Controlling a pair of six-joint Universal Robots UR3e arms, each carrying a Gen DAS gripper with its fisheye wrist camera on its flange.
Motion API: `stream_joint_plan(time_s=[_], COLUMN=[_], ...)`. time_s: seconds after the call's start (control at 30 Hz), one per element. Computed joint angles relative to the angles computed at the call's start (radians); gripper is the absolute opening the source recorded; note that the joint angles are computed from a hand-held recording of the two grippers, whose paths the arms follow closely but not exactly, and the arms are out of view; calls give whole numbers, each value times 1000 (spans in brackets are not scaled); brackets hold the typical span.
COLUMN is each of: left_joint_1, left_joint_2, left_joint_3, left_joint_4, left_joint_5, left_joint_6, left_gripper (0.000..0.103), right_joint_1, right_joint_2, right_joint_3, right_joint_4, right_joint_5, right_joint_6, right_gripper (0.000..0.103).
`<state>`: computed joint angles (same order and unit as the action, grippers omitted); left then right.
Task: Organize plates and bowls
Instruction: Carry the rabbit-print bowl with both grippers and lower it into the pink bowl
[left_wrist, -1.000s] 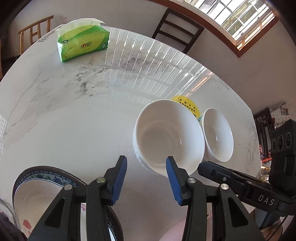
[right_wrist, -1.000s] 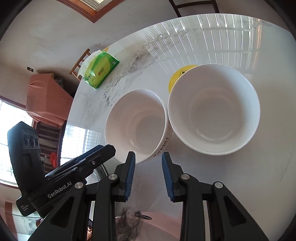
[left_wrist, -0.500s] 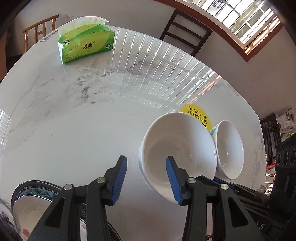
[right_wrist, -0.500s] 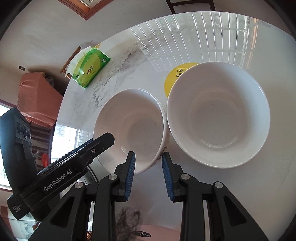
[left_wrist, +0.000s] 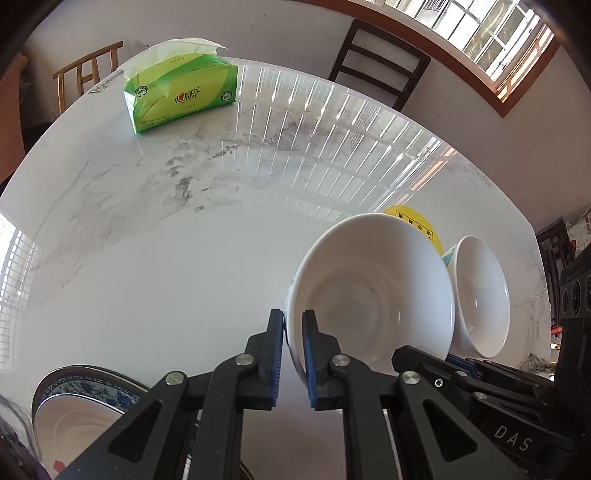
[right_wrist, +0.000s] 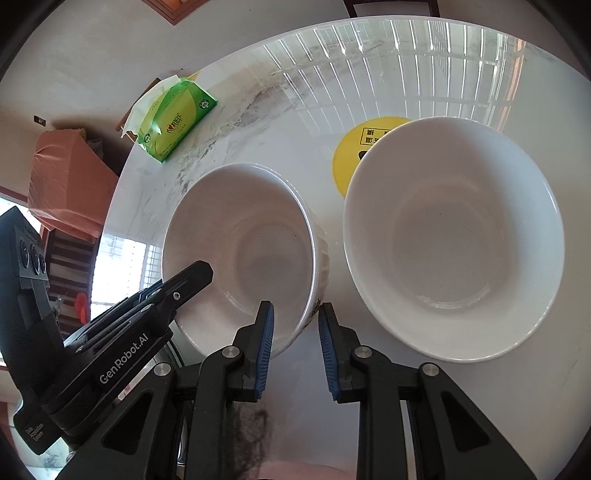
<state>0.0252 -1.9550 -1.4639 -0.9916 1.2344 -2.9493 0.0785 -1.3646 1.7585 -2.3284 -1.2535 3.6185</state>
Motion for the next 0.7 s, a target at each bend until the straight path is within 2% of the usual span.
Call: stream_joint_plan(time_s=[0.27, 0.7], left_joint_1=[30, 119], left_joint_2=[105, 367], left_joint_3=[-94, -238], left_joint_4=[12, -141], left_joint_5=[-23, -122], left_joint_6=[9, 92], left_gripper=[11, 13], right_joint_1=[19, 17], right_joint_2=[-55, -267], right_joint_3=[26, 113], right_joint_4=[-5, 75], right_joint_5=[3, 36], right_joint_6=[-3, -28], right_gripper=[20, 19])
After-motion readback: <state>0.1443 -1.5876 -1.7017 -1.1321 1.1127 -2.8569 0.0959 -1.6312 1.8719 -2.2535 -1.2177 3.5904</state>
